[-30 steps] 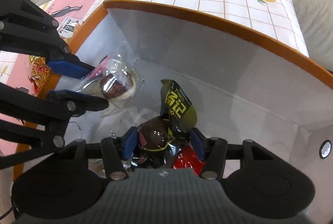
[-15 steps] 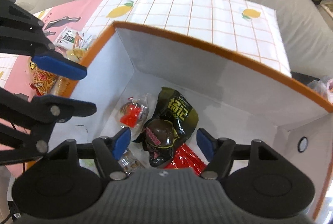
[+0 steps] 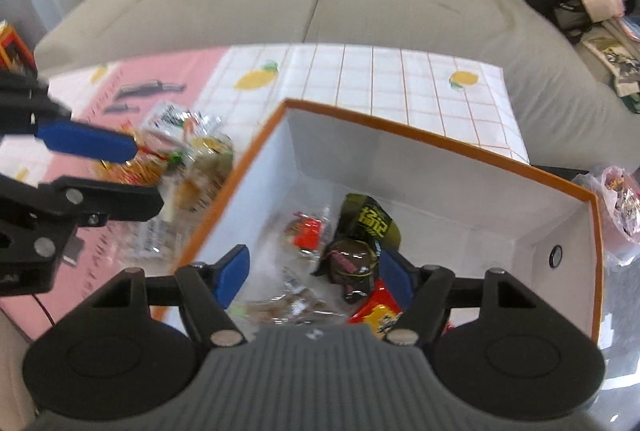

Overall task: Organize snacks
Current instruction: 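Open both grippers over the box to release the snacks and withdraw, then move both grippers back toward the remaining snack pile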

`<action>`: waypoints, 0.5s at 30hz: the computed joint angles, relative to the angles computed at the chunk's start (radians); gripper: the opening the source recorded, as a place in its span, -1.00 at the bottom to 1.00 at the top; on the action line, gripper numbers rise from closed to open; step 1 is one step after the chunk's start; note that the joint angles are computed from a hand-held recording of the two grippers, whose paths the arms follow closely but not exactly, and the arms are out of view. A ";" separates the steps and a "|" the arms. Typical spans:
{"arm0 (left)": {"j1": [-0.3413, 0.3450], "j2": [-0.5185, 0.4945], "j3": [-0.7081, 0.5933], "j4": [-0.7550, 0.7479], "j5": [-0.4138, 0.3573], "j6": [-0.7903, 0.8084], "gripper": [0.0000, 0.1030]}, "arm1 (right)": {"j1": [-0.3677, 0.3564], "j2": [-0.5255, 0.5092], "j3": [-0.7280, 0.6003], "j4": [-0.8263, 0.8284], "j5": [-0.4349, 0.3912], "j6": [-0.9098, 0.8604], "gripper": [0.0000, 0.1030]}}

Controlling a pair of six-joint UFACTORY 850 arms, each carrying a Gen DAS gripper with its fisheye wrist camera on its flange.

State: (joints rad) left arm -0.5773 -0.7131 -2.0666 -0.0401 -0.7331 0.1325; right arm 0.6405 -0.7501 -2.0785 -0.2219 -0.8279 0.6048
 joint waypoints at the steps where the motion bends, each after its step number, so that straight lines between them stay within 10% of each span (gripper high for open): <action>1: 0.002 0.035 0.057 0.012 0.036 -0.024 -0.14 | 0.012 0.014 0.017 -0.028 0.012 0.040 0.36; 15: 0.047 0.342 0.552 0.214 0.308 -0.359 -0.14 | 0.187 0.059 0.090 -0.447 0.093 0.567 0.36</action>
State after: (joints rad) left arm -0.5305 -0.3706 -1.5146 0.1738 -0.4251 -0.2264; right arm 0.8280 -0.6906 -1.9888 -0.6689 -0.7351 1.1718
